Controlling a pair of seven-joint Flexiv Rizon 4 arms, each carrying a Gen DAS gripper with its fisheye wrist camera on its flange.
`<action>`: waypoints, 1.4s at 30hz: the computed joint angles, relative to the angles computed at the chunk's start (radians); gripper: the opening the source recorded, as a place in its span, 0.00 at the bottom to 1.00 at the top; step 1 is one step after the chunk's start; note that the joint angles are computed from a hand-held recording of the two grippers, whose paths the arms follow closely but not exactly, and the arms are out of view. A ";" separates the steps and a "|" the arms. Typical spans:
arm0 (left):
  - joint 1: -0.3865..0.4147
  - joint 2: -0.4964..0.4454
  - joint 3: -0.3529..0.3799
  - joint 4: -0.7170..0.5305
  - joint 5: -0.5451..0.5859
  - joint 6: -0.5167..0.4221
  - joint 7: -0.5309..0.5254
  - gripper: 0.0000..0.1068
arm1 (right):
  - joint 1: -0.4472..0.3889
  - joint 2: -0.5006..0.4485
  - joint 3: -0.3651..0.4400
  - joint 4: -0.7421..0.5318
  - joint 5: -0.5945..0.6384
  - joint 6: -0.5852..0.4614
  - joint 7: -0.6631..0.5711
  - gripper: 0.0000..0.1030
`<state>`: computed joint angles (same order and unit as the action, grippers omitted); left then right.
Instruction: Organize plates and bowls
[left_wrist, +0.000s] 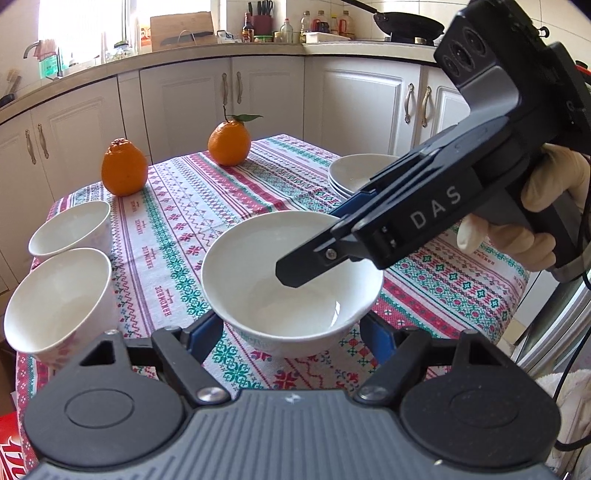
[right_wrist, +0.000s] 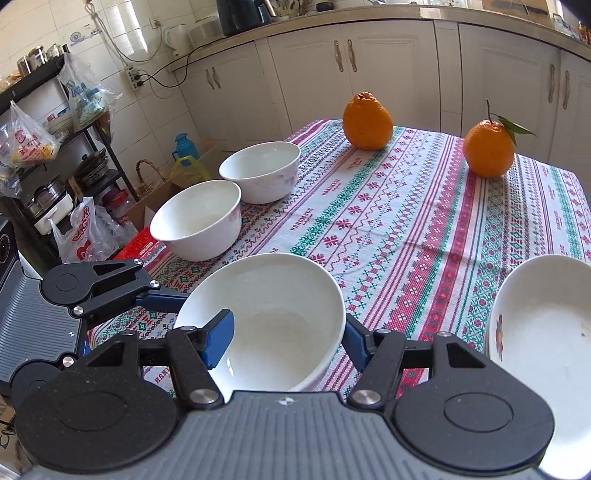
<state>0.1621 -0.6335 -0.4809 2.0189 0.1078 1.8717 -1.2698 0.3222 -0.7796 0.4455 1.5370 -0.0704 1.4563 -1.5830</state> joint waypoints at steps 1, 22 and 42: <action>-0.001 -0.002 -0.001 -0.005 -0.002 -0.006 0.001 0.76 | 0.002 -0.001 -0.005 -0.001 0.000 -0.001 0.003 0.66; -0.019 -0.021 0.003 -0.022 -0.017 -0.013 0.035 0.80 | -0.015 -0.017 0.009 -0.009 0.011 -0.005 0.005 0.69; -0.121 0.100 0.230 0.111 -0.050 0.139 -0.138 0.86 | 0.060 -0.014 -0.048 -0.031 -0.097 0.058 0.024 1.00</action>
